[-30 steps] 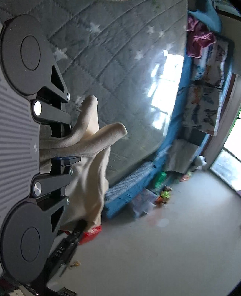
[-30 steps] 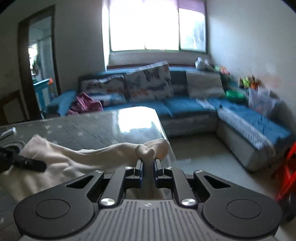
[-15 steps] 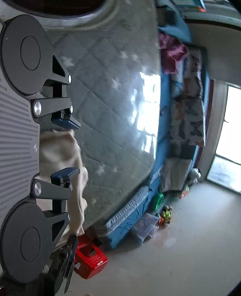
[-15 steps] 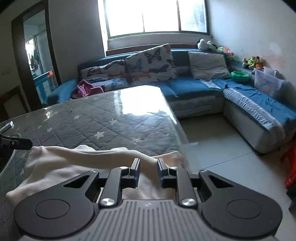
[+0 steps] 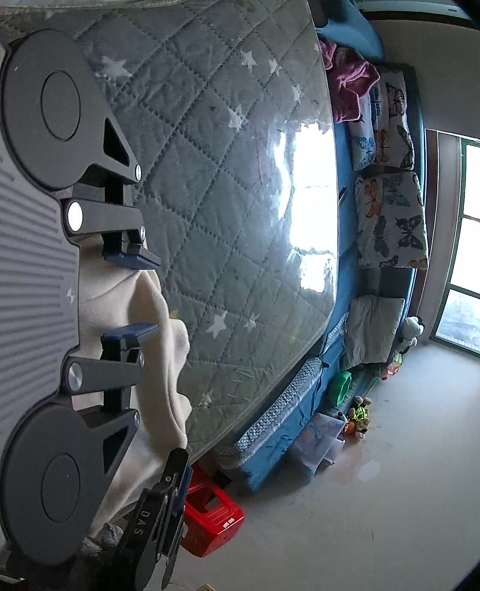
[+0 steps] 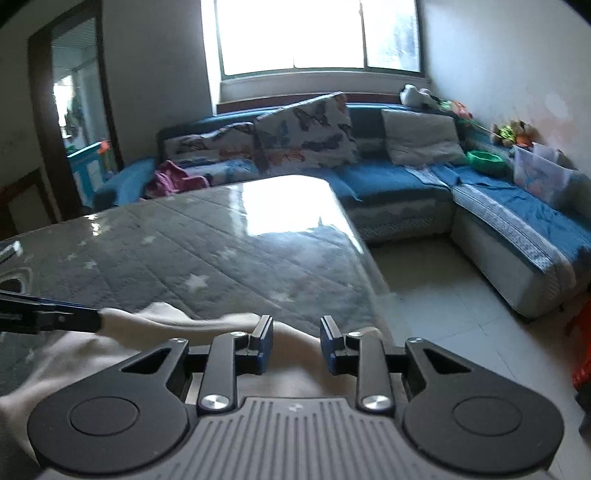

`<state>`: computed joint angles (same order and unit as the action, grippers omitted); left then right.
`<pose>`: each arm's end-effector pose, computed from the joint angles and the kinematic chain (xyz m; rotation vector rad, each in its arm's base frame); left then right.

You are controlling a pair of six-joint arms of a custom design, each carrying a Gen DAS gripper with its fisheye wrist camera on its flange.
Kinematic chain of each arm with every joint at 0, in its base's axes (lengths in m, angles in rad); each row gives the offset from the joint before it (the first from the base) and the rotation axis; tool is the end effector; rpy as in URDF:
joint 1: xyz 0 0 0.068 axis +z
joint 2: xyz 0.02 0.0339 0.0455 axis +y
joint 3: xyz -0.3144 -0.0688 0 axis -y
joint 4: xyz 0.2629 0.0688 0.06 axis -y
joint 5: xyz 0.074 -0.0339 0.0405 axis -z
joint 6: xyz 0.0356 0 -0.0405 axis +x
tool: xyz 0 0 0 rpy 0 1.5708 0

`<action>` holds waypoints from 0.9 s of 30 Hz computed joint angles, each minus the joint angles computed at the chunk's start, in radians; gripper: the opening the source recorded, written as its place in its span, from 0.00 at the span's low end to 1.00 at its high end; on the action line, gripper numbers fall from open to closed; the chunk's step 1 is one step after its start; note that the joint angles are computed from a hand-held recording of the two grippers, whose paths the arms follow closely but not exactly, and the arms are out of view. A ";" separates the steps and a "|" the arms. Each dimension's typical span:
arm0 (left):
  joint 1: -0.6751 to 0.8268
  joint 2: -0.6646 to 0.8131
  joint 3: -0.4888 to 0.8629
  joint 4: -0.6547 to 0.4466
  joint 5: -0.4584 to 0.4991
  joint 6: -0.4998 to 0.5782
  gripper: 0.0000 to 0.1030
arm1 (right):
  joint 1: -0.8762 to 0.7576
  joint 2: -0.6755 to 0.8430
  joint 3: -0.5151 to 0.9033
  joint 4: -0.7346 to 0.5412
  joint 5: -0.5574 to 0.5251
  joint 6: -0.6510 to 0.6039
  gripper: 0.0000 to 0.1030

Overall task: Fold clothes
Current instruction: 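Lay the folded end down and open both grippers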

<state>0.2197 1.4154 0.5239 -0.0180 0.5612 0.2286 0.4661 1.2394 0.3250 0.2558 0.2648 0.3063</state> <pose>0.2453 0.0354 0.1751 0.2419 2.3392 -0.4790 0.1930 0.0867 0.1728 -0.0323 2.2057 0.1352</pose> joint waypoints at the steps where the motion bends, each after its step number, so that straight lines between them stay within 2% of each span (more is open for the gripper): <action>1: -0.008 -0.003 0.000 0.002 -0.006 -0.003 0.33 | 0.007 0.016 0.008 0.006 -0.007 -0.004 0.29; 5: -0.039 0.003 -0.007 0.021 -0.045 -0.004 0.35 | 0.034 0.117 0.037 0.039 0.006 -0.013 0.34; 7: -0.030 -0.007 -0.003 0.004 -0.034 -0.001 0.36 | 0.047 0.122 0.035 0.046 0.029 -0.018 0.35; 9: -0.010 -0.042 -0.009 -0.015 -0.016 0.013 0.38 | 0.061 0.075 0.028 0.022 0.032 -0.012 0.41; 16: 0.091 -0.207 -0.074 -0.159 0.101 0.158 0.38 | 0.230 -0.207 -0.030 -0.203 0.137 0.051 0.41; 20: 0.162 -0.324 -0.130 -0.271 0.161 0.299 0.37 | 0.413 -0.339 -0.056 -0.358 0.262 0.155 0.41; 24: 0.235 -0.387 -0.174 -0.349 0.201 0.416 0.36 | 0.596 -0.375 -0.068 -0.464 0.400 0.298 0.41; 27: 0.263 -0.374 -0.201 -0.347 0.196 0.449 0.36 | 0.679 -0.339 -0.074 -0.495 0.465 0.370 0.42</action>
